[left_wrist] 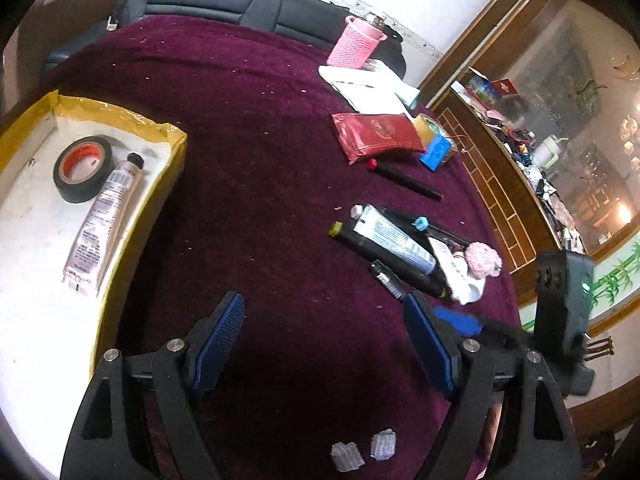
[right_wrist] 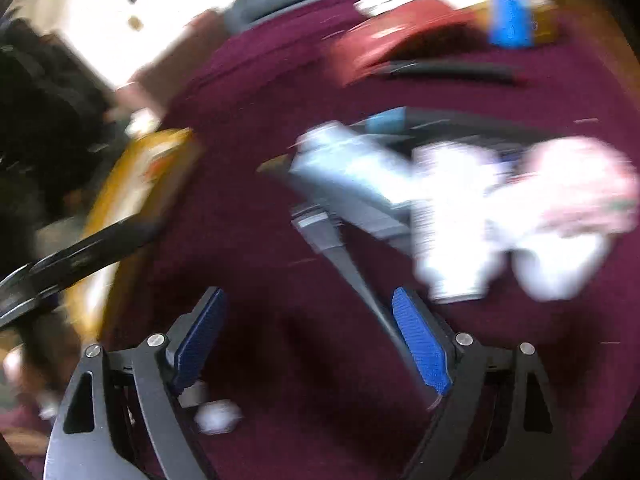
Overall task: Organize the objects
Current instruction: 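Grasp a black pen with the left tool while the right tool grasps a black marker, then carry the pen and marker to the white tray and release them inside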
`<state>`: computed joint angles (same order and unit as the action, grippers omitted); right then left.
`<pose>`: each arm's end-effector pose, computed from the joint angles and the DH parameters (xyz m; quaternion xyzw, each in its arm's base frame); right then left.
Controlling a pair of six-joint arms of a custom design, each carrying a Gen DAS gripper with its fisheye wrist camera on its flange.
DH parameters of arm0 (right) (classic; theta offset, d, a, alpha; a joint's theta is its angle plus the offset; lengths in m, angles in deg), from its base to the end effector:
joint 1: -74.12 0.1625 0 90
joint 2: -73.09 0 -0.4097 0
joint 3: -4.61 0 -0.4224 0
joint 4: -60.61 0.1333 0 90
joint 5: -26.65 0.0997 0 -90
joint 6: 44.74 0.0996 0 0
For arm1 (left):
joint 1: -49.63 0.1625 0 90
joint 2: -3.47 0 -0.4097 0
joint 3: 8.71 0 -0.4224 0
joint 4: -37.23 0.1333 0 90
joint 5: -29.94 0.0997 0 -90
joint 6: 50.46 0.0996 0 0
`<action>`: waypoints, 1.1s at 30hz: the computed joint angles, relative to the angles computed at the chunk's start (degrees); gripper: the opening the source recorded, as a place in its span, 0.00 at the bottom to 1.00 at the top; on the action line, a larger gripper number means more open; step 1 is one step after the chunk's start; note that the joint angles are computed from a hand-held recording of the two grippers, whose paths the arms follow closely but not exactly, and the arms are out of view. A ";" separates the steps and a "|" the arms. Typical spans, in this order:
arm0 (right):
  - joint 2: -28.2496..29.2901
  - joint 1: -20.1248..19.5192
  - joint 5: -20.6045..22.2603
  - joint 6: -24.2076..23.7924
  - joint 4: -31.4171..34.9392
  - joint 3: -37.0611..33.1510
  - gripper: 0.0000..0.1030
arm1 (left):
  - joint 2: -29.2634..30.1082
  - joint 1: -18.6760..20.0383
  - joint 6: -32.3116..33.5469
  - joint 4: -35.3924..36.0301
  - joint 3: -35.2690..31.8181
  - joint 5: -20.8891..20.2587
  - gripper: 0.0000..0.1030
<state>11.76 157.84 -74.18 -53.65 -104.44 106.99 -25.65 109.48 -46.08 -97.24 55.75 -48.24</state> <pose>0.0425 -0.6611 0.2192 -0.0057 -0.9524 0.2766 0.1279 -0.2771 -0.7831 0.0371 0.2865 0.9493 -0.1001 0.0824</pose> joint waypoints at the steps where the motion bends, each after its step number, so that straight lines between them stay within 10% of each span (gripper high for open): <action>1: -0.36 -0.80 5.08 -0.23 2.84 -0.29 0.83 | 0.10 0.04 -0.11 -0.01 -0.11 0.32 0.74; 11: -4.81 -3.76 6.03 5.51 -8.57 4.70 0.83 | 4.01 -1.77 1.62 6.79 -2.46 3.04 0.74; 17: -7.24 -4.87 6.27 7.05 -12.15 6.65 0.83 | 7.23 -5.47 8.27 0.83 -0.72 13.98 0.74; 22: -8.02 -4.59 5.09 6.79 -14.74 7.49 0.83 | 6.85 -5.87 16.23 -4.82 1.81 15.81 0.21; 33: -3.70 -1.77 2.13 1.90 -8.16 2.02 0.83 | 7.08 -2.71 14.46 0.42 -4.68 16.08 0.14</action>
